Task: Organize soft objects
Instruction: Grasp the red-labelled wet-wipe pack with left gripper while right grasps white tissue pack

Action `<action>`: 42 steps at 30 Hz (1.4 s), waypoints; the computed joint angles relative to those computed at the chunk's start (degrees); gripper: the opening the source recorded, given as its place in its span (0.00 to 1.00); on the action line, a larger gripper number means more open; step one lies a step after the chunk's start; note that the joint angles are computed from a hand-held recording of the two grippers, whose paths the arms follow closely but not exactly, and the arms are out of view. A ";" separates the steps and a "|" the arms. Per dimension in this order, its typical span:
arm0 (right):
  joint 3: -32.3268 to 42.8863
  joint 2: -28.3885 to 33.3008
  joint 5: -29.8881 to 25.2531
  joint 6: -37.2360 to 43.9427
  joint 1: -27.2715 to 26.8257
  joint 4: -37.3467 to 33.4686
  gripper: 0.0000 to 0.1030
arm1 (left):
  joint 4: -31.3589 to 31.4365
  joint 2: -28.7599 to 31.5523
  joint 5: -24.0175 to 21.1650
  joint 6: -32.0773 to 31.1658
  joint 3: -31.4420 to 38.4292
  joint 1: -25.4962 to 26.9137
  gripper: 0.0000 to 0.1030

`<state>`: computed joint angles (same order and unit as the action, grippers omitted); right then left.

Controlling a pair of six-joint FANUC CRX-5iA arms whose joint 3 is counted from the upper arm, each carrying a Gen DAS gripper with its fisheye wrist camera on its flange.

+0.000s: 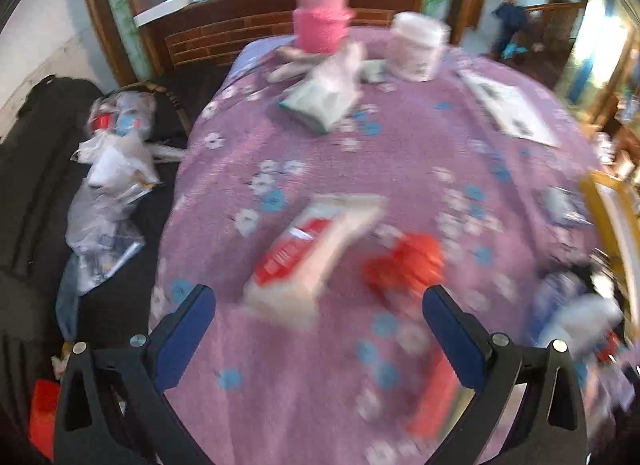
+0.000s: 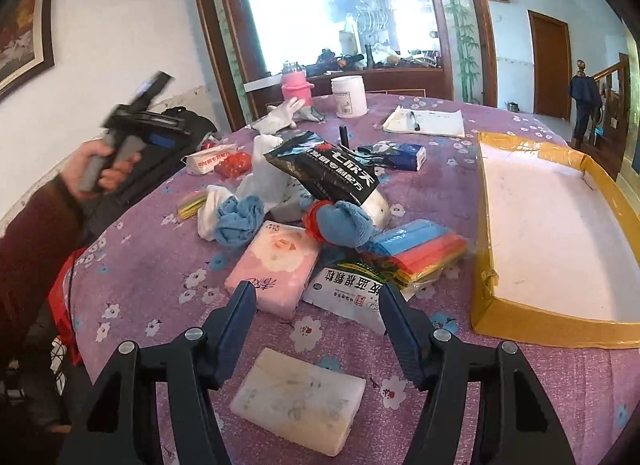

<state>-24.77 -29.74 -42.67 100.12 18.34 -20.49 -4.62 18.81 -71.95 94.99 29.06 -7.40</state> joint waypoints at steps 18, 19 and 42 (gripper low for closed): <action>0.94 0.46 -0.76 1.59 -1.13 -2.03 0.71 | 2.06 -7.53 6.97 9.80 -12.66 0.93 0.37; 1.01 0.49 -0.90 1.91 -1.10 -2.17 0.73 | 3.56 -9.93 8.80 8.76 -15.46 0.90 0.37; 16.60 16.50 -31.03 29.26 -7.98 -9.33 0.78 | 8.15 -20.96 18.58 7.99 -34.45 -19.65 0.37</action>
